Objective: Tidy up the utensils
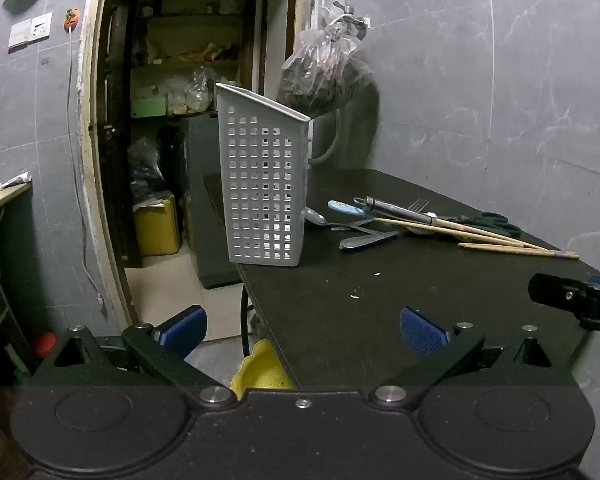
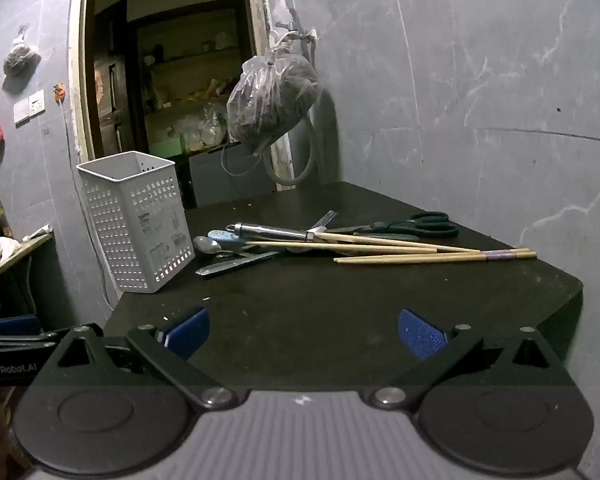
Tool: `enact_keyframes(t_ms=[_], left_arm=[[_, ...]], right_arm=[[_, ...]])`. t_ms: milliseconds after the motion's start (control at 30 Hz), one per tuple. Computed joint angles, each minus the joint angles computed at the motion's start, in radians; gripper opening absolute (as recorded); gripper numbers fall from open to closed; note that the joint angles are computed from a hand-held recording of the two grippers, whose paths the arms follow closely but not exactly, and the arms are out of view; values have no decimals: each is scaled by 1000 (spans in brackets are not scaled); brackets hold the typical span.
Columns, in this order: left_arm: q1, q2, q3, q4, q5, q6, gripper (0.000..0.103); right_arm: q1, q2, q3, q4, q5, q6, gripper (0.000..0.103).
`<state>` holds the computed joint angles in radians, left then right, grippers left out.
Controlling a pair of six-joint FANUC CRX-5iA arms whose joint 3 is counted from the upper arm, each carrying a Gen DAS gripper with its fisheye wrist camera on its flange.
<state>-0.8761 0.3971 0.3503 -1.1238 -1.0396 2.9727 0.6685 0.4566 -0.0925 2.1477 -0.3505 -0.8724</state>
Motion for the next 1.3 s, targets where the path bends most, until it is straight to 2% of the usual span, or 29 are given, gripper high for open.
enact_keyframes(t_ms=[833,1300], left_arm=[[12,11,11,16,10,-16,102],[11,9,4,18,12,-14,102]], right_arm=[[0,6,-4,8,-4,-9,103],[5,13,8,-29,1,27,103]])
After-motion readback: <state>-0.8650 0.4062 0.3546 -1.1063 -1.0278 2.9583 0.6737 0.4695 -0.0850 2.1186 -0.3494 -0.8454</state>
